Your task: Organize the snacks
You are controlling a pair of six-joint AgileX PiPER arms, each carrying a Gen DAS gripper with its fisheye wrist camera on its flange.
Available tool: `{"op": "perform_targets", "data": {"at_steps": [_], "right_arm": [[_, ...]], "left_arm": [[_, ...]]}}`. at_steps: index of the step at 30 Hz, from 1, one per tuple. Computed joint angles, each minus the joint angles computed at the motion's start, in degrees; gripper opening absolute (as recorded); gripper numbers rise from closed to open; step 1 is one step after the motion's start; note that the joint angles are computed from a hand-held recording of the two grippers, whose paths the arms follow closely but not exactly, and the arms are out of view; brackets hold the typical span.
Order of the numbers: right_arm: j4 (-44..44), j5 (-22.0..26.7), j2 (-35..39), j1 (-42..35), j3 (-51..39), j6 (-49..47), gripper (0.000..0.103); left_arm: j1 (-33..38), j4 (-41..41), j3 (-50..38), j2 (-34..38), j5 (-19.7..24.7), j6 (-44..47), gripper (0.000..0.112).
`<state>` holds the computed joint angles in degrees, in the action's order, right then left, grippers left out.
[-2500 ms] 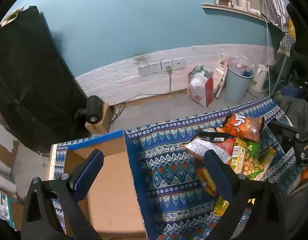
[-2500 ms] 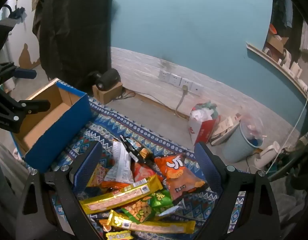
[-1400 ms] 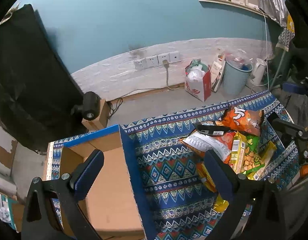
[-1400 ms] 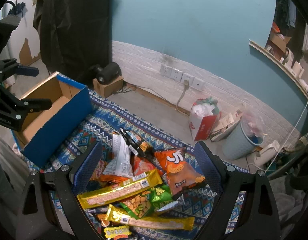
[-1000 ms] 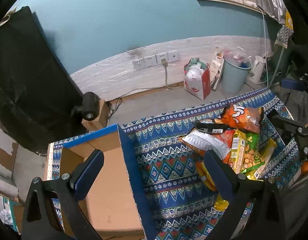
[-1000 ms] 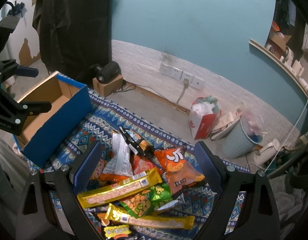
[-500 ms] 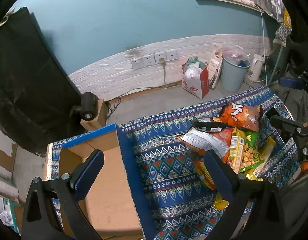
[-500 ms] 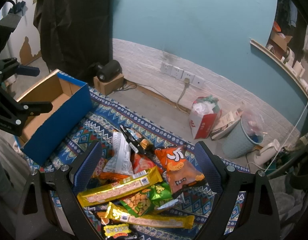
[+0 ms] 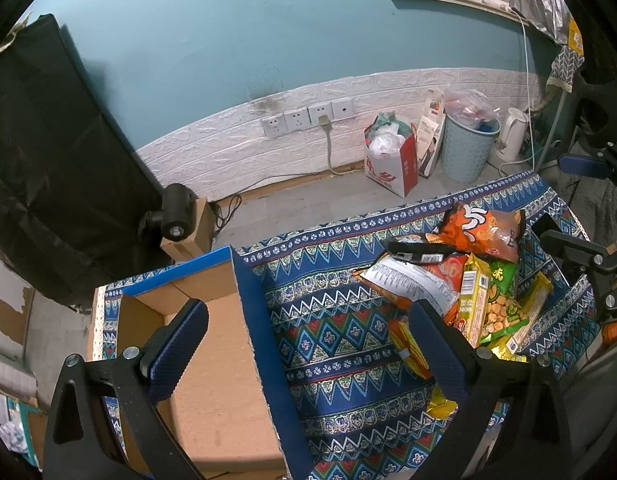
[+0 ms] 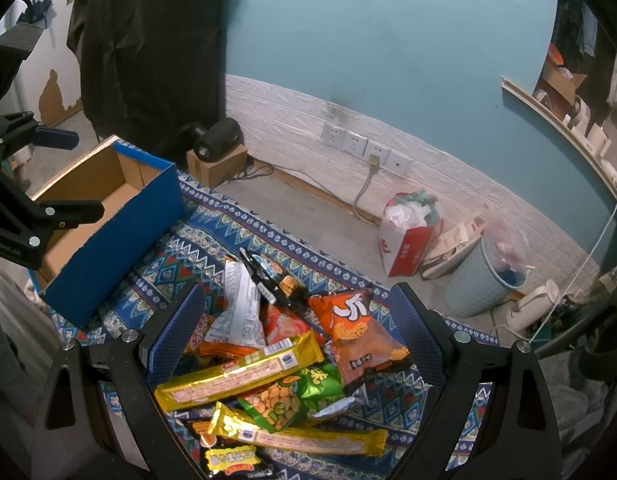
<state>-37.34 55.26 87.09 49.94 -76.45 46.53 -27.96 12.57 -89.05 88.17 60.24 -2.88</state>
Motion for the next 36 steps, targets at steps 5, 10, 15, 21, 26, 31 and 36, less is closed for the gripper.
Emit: {"op": "perform_targets", "data": {"at_steps": [5,10,15,21,26,31,36], "right_arm": [[-0.07,0.12,-0.19,0.01,0.35,0.18,0.092],[0.32,0.21,-0.42,-0.16,0.63,-0.02,0.092],[0.38,0.52,-0.23,-0.15,0.38,-0.14,0.092],[0.47,0.56,-0.13,-0.38,0.26,-0.08,0.092],[0.63,0.85,0.09,-0.41,-0.01,-0.35,0.092],[0.63,0.99,0.16,-0.38,-0.09,-0.32,0.092],[1.09,1.29,0.16,-0.65,-0.21,-0.65,0.092]], "left_arm": [[-0.01,0.03,0.08,-0.08,0.05,-0.06,0.101],[0.05,-0.02,-0.14,0.09,0.05,0.07,0.101],[0.04,-0.06,0.01,-0.07,0.16,0.15,0.101],[-0.06,-0.15,0.54,-0.41,0.06,0.08,0.101],[-0.26,-0.19,1.57,-1.07,-0.15,0.04,0.101],[-0.26,-0.27,1.18,-0.69,0.03,0.15,0.101],[-0.43,-0.28,1.17,-0.64,0.21,0.28,0.101]]}}
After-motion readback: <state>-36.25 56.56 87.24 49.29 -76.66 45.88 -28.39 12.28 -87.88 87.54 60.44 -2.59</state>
